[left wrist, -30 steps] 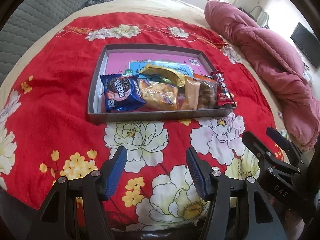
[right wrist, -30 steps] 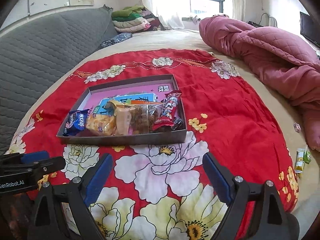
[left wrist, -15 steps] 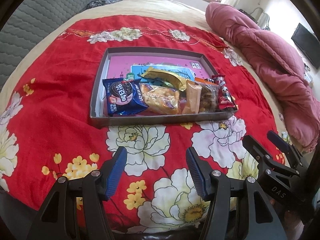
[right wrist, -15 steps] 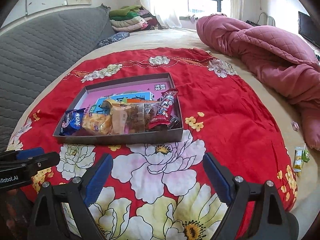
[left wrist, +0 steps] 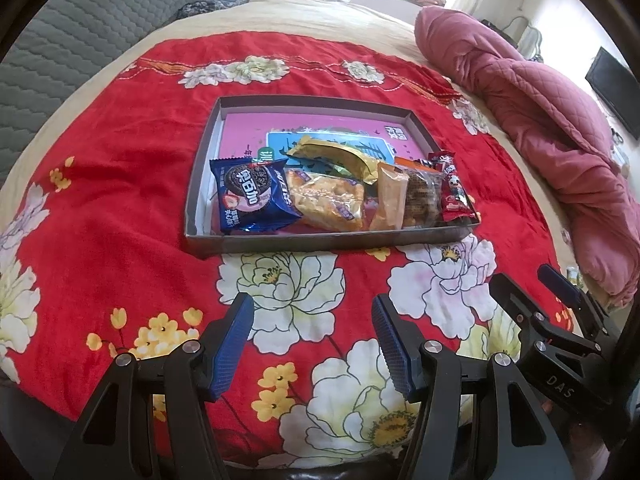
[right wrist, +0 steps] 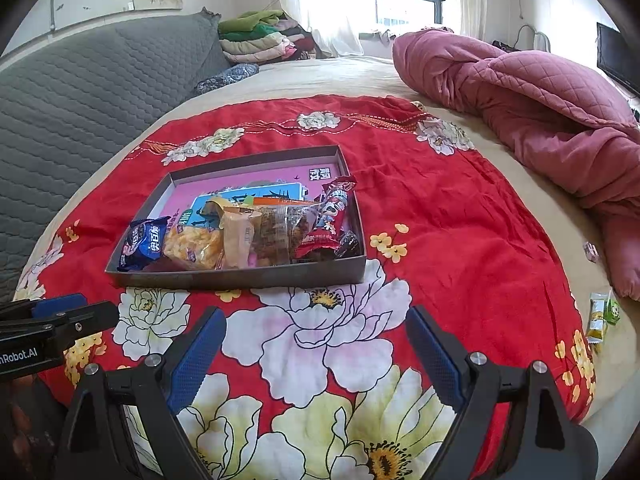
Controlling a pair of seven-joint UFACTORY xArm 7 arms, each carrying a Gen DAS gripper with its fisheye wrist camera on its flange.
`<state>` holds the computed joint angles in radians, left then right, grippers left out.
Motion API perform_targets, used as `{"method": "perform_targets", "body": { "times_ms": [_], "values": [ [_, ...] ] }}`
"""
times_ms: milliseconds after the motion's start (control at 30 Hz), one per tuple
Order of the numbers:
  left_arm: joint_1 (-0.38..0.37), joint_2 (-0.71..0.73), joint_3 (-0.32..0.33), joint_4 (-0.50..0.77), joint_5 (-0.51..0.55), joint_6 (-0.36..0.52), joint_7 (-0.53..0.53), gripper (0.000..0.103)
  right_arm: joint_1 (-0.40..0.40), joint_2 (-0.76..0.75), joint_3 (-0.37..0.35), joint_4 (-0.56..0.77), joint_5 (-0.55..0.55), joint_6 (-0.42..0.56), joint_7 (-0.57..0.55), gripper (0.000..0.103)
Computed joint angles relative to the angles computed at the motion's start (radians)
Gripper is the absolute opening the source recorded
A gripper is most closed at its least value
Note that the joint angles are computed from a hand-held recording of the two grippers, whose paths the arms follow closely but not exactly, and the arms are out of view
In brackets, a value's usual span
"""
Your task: Organize snacks
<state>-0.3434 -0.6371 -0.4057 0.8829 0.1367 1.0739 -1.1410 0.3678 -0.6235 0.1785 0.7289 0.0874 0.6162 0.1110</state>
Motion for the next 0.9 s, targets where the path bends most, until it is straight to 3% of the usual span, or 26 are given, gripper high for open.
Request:
{"method": "perform_targets", "body": {
  "times_ms": [900],
  "values": [
    [0.009, -0.008, -0.005, 0.007, 0.012, 0.041, -0.013, 0.063, 0.004, 0.001, 0.0, 0.0, -0.002, -0.003, 0.0, 0.091]
  ]
}}
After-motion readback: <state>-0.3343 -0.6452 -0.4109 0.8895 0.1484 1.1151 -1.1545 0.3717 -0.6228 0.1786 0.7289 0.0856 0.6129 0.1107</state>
